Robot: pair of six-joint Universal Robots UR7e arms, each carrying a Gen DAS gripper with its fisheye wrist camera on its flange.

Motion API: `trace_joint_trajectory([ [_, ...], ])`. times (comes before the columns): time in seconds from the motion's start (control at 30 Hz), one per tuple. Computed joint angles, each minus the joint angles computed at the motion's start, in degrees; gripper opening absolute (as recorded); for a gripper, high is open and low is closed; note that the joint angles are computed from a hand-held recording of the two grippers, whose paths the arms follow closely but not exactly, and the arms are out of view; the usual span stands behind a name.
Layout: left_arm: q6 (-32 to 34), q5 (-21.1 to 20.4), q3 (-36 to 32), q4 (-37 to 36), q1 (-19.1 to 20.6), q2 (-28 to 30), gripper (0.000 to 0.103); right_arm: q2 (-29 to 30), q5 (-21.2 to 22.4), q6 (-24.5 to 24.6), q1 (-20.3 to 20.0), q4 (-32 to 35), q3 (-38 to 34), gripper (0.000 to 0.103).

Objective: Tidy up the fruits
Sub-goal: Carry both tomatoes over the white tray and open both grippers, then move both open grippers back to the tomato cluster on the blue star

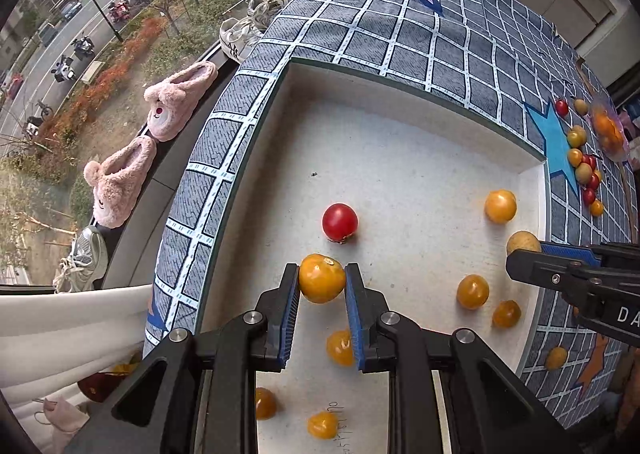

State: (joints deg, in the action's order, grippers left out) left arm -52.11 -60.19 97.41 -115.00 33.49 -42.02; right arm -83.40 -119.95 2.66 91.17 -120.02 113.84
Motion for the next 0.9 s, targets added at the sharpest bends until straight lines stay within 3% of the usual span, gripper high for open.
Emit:
trace_joint_trajectory([
  [0.47,2.02,-0.09,-1.69,2.24,-0.12,1.91,0.024,2.73,-0.41,0.77,0.16,-0.09,0.38,0.028],
  [0.5,1.9,-0.02,-2.0,2.75,-0.18,2.02,0.026,2.95,-0.41,0.9,0.23,-0.14,0.34,0.028],
  [0.57,0.93,0.86,-2.57,4.21,-0.37,2.27,0.065,2.98,-0.31,0.55,0.12,0.17,-0.28,0.028],
  [0.73,0.26,2.09,-2.89,4.92,-1.19,2.06,0.068,1.57,0.98,0.11,0.3,0.11,-0.52,0.039],
  [0.8,0.11,2.01,-3.46,5.64,-1.37,2.17,0.068,0.87,1.08,0.13,0.65,0.06,-0.5,0.055],
  [0.9,-0.22,1.96,-3.98,5.99,-1.77,2.14,0.074,-0.51,2.61,0.23,0.86,-0.04,-0.66,0.066],
])
